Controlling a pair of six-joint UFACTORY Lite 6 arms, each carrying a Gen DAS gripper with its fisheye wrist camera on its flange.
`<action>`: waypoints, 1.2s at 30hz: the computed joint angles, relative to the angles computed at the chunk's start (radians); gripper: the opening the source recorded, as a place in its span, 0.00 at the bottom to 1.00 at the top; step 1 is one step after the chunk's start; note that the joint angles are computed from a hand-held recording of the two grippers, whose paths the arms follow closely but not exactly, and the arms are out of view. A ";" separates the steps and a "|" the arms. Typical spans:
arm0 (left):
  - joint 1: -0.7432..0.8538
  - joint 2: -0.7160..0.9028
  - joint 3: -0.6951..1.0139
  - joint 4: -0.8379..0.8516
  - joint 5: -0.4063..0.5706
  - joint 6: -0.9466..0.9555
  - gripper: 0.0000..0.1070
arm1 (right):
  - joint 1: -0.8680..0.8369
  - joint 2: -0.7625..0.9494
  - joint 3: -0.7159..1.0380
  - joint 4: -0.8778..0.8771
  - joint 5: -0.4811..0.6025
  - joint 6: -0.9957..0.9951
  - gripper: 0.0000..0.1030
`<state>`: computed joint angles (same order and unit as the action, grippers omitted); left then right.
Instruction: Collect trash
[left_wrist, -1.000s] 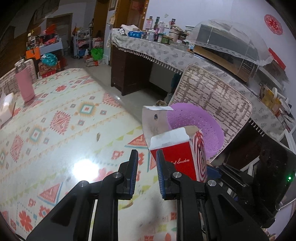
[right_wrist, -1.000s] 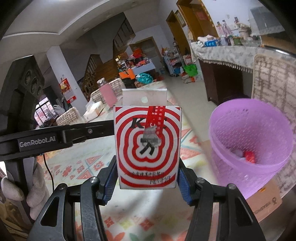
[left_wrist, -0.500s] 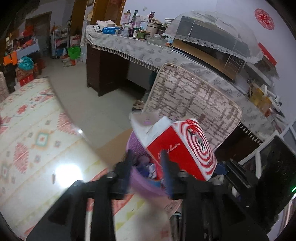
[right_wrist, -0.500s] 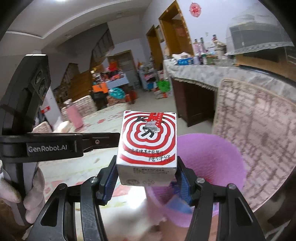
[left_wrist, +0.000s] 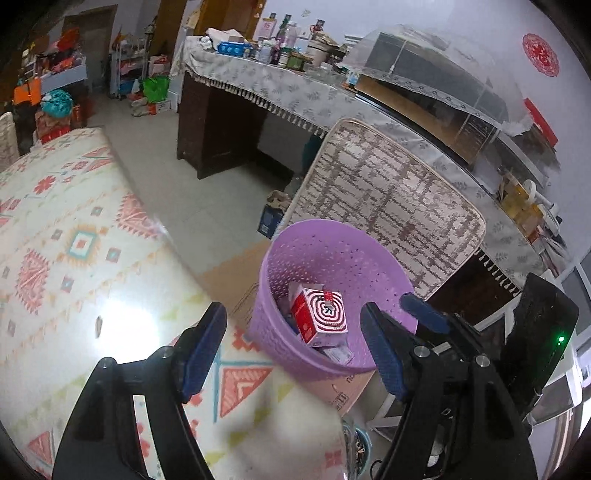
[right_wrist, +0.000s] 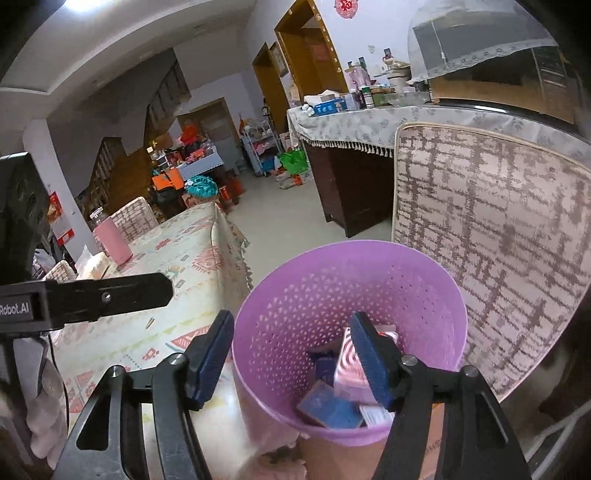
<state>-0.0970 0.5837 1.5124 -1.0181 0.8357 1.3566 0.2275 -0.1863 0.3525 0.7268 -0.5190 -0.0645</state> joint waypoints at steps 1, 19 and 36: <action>0.013 -0.023 -0.031 -0.016 -0.006 0.027 0.69 | 0.042 -0.013 -0.011 0.091 -0.030 -0.053 0.71; 0.317 -0.483 -0.583 -0.612 -0.120 0.723 0.92 | 0.690 -0.123 -0.078 0.809 -0.445 -0.220 0.90; 0.691 -0.887 -0.950 -0.704 0.159 0.950 0.96 | 1.180 0.115 0.104 1.268 -0.699 -0.264 0.92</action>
<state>0.5938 -0.3033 0.5622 -1.7216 0.9952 2.3067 1.4077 -0.0717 0.4568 1.9952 -1.2179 -0.3288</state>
